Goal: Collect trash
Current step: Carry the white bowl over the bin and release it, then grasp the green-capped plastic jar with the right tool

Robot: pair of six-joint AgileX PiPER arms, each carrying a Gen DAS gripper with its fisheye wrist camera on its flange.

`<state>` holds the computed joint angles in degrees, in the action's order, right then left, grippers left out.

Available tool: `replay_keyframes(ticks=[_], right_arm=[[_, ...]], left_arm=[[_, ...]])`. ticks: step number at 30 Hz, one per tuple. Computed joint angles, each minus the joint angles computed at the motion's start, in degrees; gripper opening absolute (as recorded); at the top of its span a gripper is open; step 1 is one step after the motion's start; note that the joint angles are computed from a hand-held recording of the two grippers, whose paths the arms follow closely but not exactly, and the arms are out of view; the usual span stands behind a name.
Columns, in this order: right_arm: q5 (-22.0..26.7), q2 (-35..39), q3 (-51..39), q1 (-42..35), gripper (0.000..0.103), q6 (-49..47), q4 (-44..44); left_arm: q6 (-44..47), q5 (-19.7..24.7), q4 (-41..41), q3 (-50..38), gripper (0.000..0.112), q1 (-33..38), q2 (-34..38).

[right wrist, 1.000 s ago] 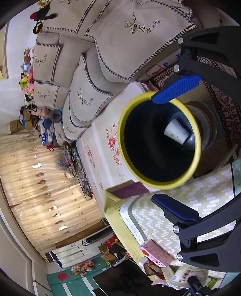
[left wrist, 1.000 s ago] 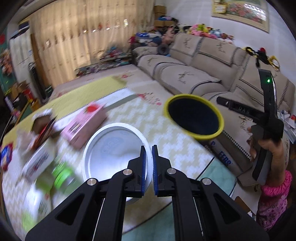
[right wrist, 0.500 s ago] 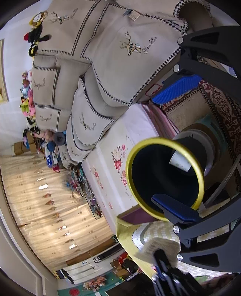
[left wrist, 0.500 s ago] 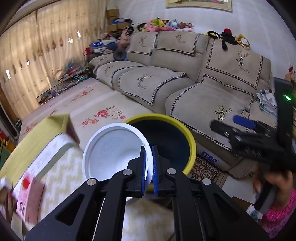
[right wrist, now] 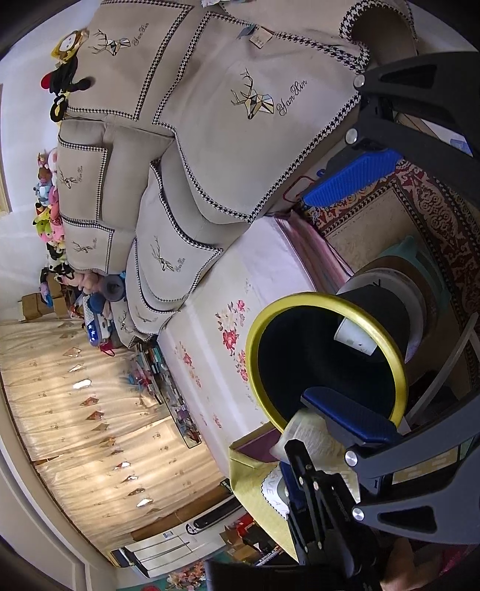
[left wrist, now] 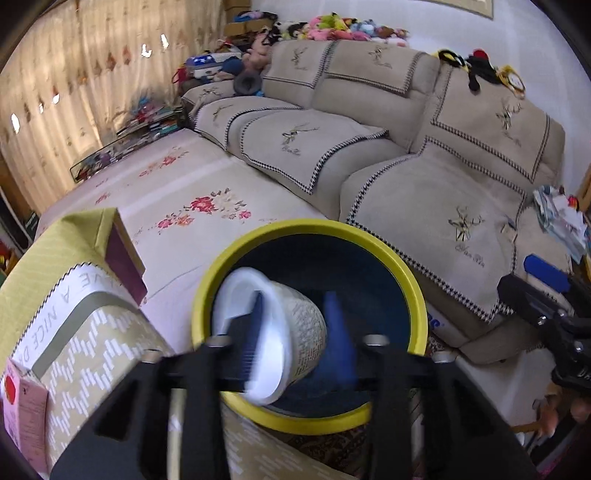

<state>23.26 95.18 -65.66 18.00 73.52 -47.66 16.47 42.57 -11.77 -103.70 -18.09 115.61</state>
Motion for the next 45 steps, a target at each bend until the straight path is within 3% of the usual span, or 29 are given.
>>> replay_keyframes(ticks=[4,13,17,22,25,28,33,38,45], right_arm=[[0.41,0.95,-1.01,0.63,0.094,-1.0,0.96],[1.91,3.96,-4.46,4.37,0.094,-5.23,5.18],[3.25,6.28,-7.84,8.19,0.094,-7.35,6.75],[4.97,10.92,-14.83,13.17,0.094,-13.83,11.88],[5.52,14.42,-19.94,16.85,0.094,-18.56,15.69],[9.0,19.38,-28.2,21.5,0.094,-24.65,19.12],[11.97,26.17,-40.51,27.46,0.094,-37.24,27.72],[13.92,33.01,-52.75,32.12,0.094,-50.73,37.79],[24.42,47.29,-76.36,37.14,0.094,-59.39,40.75]], left_arm=[[2.83,-3.52,-1.74,7.46,0.067,1.7,-6.66],[19.05,-6.54,-17.58,26.97,0.092,13.64,-29.2],[25.79,-4.16,-23.98,31.14,0.094,24.19,-36.35],[35.82,3.38,-33.91,31.46,0.096,44.88,-39.91],[42.1,6.03,-38.98,30.38,0.098,57.41,-39.1],[46.82,5.44,-42.07,29.21,0.098,66.41,-36.83],[53.43,5.72,-47.51,25.44,0.098,77.18,-29.18],[55.32,4.1,-51.58,20.31,0.098,82.98,-19.56],[55.34,4.42,-54.01,19.0,0.098,85.19,-15.2]])
